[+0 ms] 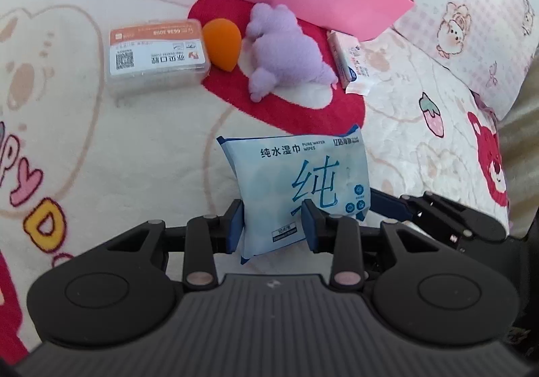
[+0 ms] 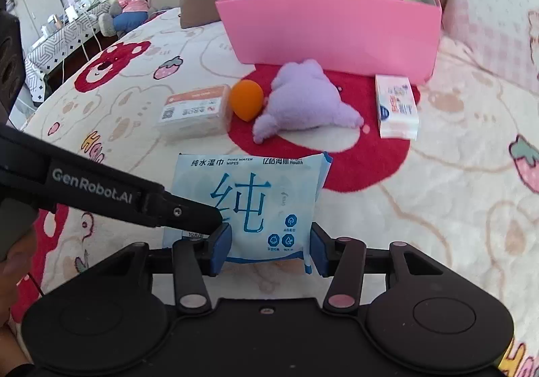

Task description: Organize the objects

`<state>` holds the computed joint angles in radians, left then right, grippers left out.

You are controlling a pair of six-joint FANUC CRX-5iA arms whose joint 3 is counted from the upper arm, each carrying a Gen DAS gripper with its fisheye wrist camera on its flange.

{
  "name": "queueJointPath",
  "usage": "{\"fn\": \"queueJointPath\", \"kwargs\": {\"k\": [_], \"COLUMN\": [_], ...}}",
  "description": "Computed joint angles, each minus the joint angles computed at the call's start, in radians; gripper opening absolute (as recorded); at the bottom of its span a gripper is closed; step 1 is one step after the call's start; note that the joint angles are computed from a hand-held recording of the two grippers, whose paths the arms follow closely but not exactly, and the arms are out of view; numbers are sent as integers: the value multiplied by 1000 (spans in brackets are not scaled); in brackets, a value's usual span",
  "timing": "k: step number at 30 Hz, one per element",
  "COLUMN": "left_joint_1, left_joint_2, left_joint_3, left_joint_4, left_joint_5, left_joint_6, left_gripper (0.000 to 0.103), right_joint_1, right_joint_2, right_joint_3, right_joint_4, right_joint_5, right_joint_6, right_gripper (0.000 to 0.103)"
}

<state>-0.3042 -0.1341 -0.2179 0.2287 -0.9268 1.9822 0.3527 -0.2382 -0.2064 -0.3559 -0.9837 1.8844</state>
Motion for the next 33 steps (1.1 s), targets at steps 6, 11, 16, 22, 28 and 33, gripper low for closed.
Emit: {"fn": "queueJointPath", "kwargs": {"k": [6,11,16,22,28,33], "left_joint_1": [9,33,52,83,76,71], "left_joint_2": [-22,-51,-73,-90,-76,-64], "left_joint_3": [-10,-23,-32,-62,-10,48], "left_joint_4": [13,55,98,184,148,117], "left_joint_5": [-9,-2,16,45,26,11], "left_joint_6": [-6,-46,-111,-232,-234,-242], "left_gripper": [34,34,34,35,34,34], "right_joint_1": [53,50,87,17,0,-5], "right_joint_2": [-34,-46,-65,-29,-16,-12], "right_joint_3": [-23,-8,-12,57,89,121], "right_joint_4": [71,61,127,20,-8,-12], "right_joint_5": [19,15,52,21,13,19], "right_joint_6": [-36,-39,-87,-46,-23,-2], "right_gripper": [55,56,61,64,64,64]}}
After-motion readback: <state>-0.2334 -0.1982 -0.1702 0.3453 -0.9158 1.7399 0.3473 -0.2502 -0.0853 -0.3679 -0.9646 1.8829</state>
